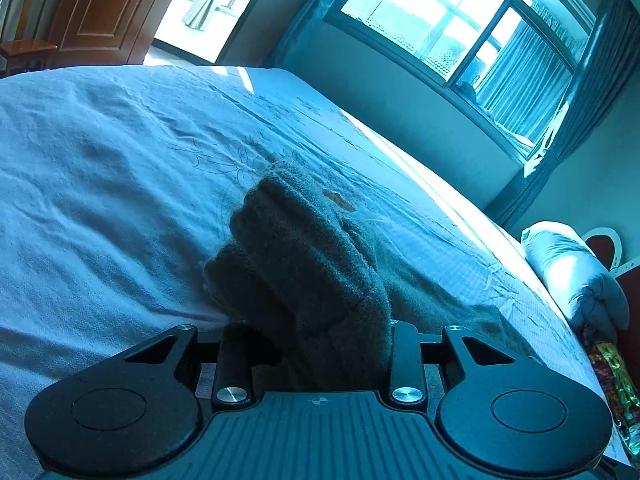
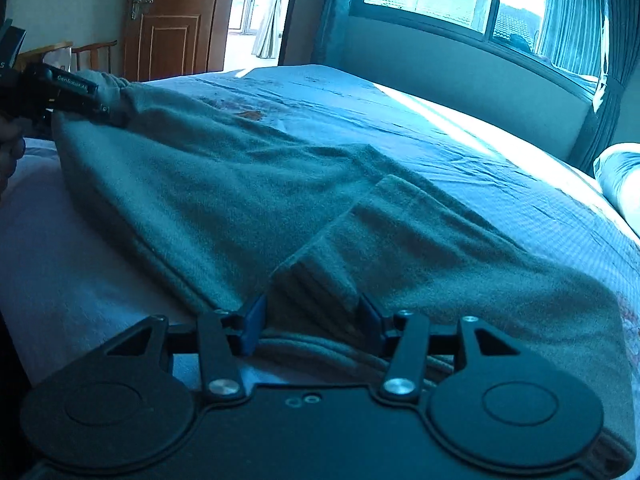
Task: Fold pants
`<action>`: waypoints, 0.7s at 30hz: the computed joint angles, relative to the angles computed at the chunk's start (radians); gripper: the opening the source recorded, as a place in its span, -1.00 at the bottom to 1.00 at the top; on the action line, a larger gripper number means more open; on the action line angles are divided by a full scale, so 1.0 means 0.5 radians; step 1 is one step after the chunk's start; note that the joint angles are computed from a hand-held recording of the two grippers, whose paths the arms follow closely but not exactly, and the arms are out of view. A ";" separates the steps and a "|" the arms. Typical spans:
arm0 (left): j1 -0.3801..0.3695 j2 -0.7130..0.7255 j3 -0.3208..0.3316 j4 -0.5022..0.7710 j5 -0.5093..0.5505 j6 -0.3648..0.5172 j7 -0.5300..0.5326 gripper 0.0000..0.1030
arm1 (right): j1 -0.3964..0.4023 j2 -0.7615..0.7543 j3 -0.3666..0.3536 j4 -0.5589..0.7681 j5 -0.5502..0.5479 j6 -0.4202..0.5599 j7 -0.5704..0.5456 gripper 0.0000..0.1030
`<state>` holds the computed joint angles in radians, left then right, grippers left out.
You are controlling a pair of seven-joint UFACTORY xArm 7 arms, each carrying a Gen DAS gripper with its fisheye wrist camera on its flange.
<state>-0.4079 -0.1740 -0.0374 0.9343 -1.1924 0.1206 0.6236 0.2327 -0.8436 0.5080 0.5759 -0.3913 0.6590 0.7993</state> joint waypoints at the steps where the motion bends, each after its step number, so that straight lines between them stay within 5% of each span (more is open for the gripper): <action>1: 0.008 -0.004 -0.009 -0.007 0.030 -0.004 -0.031 -0.35 | 0.024 -0.025 -0.031 -0.003 0.018 0.005 -0.011 -0.16; 3: 0.002 -0.022 -0.020 -0.021 0.081 -0.037 -0.070 -0.35 | 0.028 -0.191 -0.046 -0.061 0.029 -0.060 0.059 -0.14; 5: -0.057 -0.043 -0.014 -0.020 0.042 -0.108 -0.025 -0.35 | -0.026 -0.411 -0.015 -0.162 -0.015 -0.183 0.171 0.18; 9: -0.047 -0.052 -0.037 -0.010 0.323 -0.130 -0.262 -0.35 | 0.097 -0.165 0.004 -0.161 0.032 -0.082 -0.134 0.25; 13: 0.015 -0.115 -0.084 -0.051 0.667 -0.128 -0.557 -0.35 | 0.064 -0.186 0.060 -0.107 0.042 -0.008 -0.057 0.22; 17: 0.110 -0.185 -0.193 -0.071 1.029 -0.126 -0.821 -0.35 | 0.078 -0.537 0.029 -0.242 0.002 -0.143 0.010 0.42; 21: 0.090 -0.235 -0.289 -0.003 1.317 -0.146 -0.934 -0.35 | 0.020 -0.916 -0.076 -0.369 0.077 -0.077 0.064 0.44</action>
<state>-0.3627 -0.2915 -0.1818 0.9329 -0.5337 0.0475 0.1567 0.2429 -1.3017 0.4701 0.3912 -0.3526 0.6204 0.8315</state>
